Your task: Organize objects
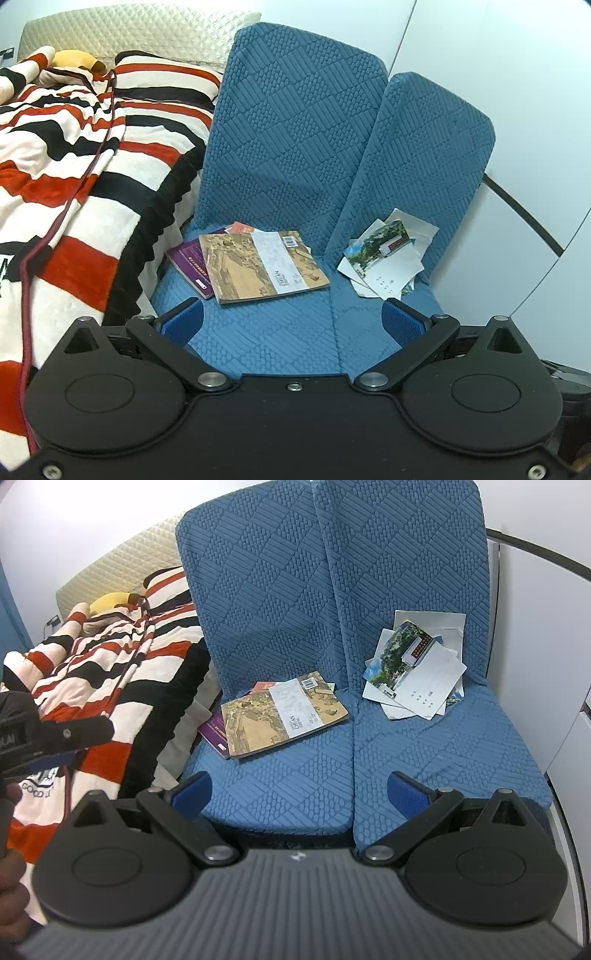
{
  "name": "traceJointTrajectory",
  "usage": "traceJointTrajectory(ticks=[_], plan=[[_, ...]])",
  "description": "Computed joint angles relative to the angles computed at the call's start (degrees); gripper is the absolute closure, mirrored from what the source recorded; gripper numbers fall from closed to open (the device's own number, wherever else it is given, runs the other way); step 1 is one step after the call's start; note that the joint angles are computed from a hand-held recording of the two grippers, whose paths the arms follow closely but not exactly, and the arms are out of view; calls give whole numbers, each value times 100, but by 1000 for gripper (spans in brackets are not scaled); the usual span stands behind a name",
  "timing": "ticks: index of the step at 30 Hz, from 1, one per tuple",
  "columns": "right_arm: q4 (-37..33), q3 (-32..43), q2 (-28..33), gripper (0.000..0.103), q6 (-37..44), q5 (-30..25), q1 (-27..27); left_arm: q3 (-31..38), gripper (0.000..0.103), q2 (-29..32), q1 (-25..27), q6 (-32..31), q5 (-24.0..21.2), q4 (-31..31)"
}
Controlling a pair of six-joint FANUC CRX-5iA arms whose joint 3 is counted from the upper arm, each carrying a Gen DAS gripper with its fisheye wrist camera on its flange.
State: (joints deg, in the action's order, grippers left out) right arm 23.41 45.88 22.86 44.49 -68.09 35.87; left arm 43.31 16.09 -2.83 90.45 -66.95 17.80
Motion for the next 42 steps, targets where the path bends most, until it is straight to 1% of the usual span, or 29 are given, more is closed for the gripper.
traceJointTrajectory(ticks=[4,8,12,15,18,23,30,39,42], plan=[[10,-244,-92,0,-100,186,-9,-77,0,-4,-43,72,31,-78],[148,-407,-115,0,-196,285,2,-327,0,-93,-38,85,123,-32],[217,-664,-191,0,-239,443,-19,-612,0,-208,-37,11,298,12],[155,-719,-186,0,-262,467,-87,-724,0,-269,-53,-42,385,-36],[260,-990,-286,0,-306,686,-122,-915,0,-344,-52,-171,519,9],[426,-1429,-451,0,-478,995,-161,-1118,0,-388,-127,-205,690,-41],[403,-1859,-599,0,-543,1248,-182,-1472,0,-435,-200,-245,1000,-13],[528,-2235,-721,0,-756,1519,-201,-1558,0,-345,-267,-347,1095,43],[511,-2252,-701,0,-758,1440,-224,-1516,0,-293,-294,-383,1064,31]])
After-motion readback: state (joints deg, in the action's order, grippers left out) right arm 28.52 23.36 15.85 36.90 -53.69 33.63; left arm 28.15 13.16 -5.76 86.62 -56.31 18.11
